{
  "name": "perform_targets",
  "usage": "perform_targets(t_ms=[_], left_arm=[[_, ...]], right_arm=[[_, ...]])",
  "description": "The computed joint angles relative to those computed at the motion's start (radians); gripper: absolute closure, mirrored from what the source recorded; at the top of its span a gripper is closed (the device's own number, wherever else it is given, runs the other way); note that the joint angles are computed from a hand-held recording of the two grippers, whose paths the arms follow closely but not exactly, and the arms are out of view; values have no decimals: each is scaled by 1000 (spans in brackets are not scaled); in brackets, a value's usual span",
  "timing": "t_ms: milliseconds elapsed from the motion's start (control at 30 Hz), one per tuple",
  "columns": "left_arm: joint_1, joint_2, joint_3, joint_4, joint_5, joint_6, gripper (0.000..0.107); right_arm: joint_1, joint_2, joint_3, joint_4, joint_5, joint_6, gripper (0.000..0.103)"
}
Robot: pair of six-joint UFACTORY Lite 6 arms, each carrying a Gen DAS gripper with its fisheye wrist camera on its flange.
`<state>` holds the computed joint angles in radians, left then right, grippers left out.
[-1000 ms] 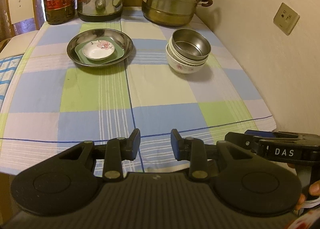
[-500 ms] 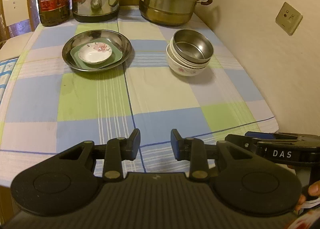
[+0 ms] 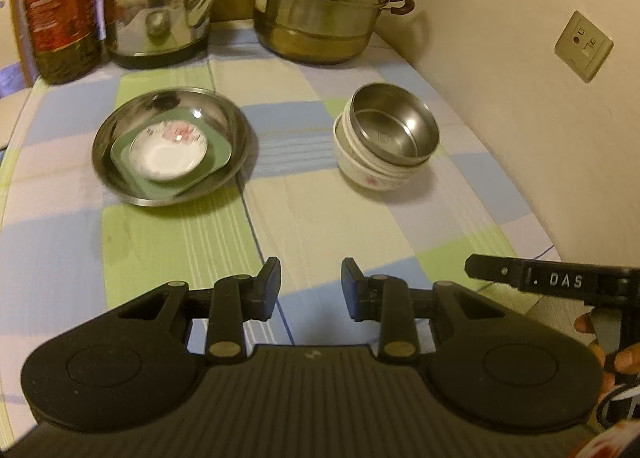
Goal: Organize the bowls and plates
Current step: 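Lower the left gripper onto the stack's rim and close it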
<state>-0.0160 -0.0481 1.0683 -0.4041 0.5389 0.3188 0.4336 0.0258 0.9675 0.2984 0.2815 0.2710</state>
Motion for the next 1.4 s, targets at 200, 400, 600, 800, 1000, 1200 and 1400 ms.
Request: perform_targets(t_ms=[200,400,600,800,1000,1200,1400], left_arm=[[25,178,175,-121,11,179,78],[-9,344,351,-165,-8,213,78],[-62,501,528,-115,-43,99,78],[-114,628,681,43,-73,-123,81],[-161,748,823,242,-80,-356,90],[-183,843,951,364,-50,-510,95],[-202,894,1017,447,-27,-607,99]], right_arm=[[-14,84,98,-219,-25,249,40],[-43,152,179,-346,-52,349,51],[-109,268,310,-116,-75,45,63],[-195,446,521,272,-29,-452,80],[-264,637,760,480,61,-746,87],[-294,803,978,549,163,-874,95],[-315,927,1143,561,252,-914,101]])
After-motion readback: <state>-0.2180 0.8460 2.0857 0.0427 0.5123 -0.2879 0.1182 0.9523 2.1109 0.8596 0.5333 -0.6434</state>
